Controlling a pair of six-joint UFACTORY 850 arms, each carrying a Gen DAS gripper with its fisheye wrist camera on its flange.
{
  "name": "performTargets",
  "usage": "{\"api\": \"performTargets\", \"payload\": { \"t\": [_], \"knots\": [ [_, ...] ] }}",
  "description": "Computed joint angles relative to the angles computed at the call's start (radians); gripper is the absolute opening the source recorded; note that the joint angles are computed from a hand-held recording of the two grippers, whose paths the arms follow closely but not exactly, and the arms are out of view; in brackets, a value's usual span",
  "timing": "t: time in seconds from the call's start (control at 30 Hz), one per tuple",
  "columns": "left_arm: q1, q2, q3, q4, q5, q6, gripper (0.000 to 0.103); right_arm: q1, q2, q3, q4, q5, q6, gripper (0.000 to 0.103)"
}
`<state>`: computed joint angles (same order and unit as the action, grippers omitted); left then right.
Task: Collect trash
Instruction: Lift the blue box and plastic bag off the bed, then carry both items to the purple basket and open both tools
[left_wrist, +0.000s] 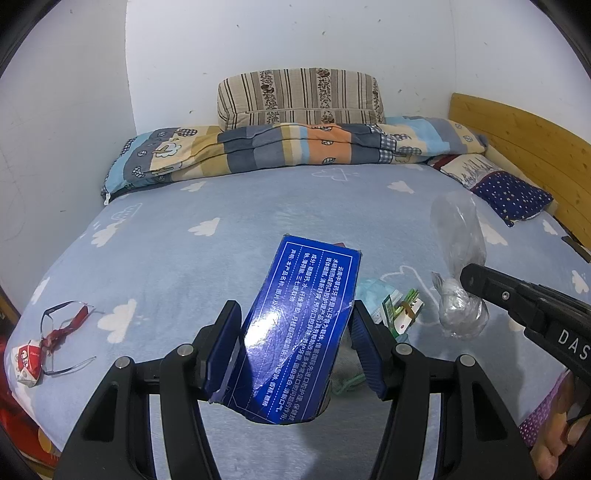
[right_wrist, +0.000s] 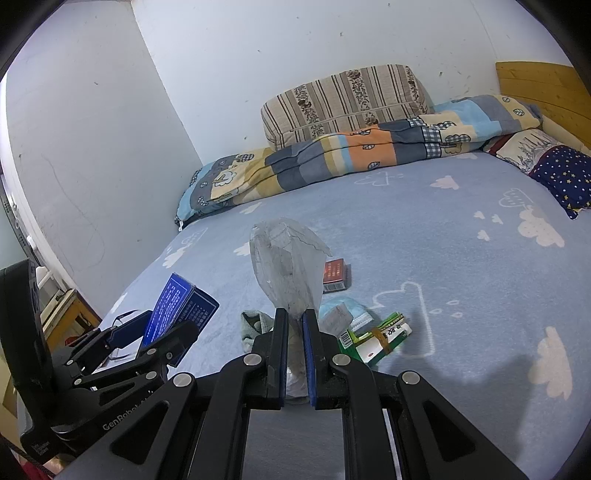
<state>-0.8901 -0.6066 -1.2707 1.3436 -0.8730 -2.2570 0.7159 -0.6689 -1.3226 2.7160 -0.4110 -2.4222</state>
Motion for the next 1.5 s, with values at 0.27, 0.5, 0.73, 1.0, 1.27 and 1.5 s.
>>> {"api": "performTargets", "payload": {
  "t": [0.27,0.5,0.73,1.0,1.27,1.5],
  "knots": [
    [-0.001,-0.006,-0.014,-0.004,0.005,0.010,0.059,-0.002,0.000,0.001,-0.004,-0.002,0.004,0.008],
    [0.002,-0.009,-0.021,0.027,0.050,-0.008,0.059,-0.009,0.006,0.012,-0.001,-0.013,0.013,0.008],
    [-0.006,-0.007,-0.018,0.115,0.122,-0.038,0.059,-0.033,0.070,0.106,0.069,-0.101,0.021,0.008],
    [-0.032,-0.032,-0.073,0.247,0.264,-0.047,0.059,-0.088,0.216,0.322,0.077,-0.205,0.081,0.008],
    [-0.091,-0.115,-0.246,0.214,0.368,0.122,0.059,-0.177,0.454,0.615,0.249,-0.247,-0.045,0.008],
    [-0.140,-0.269,-0.531,-0.095,0.487,0.550,0.059,-0.289,0.625,0.828,0.366,-0.249,-0.074,0.008]
  ]
}}
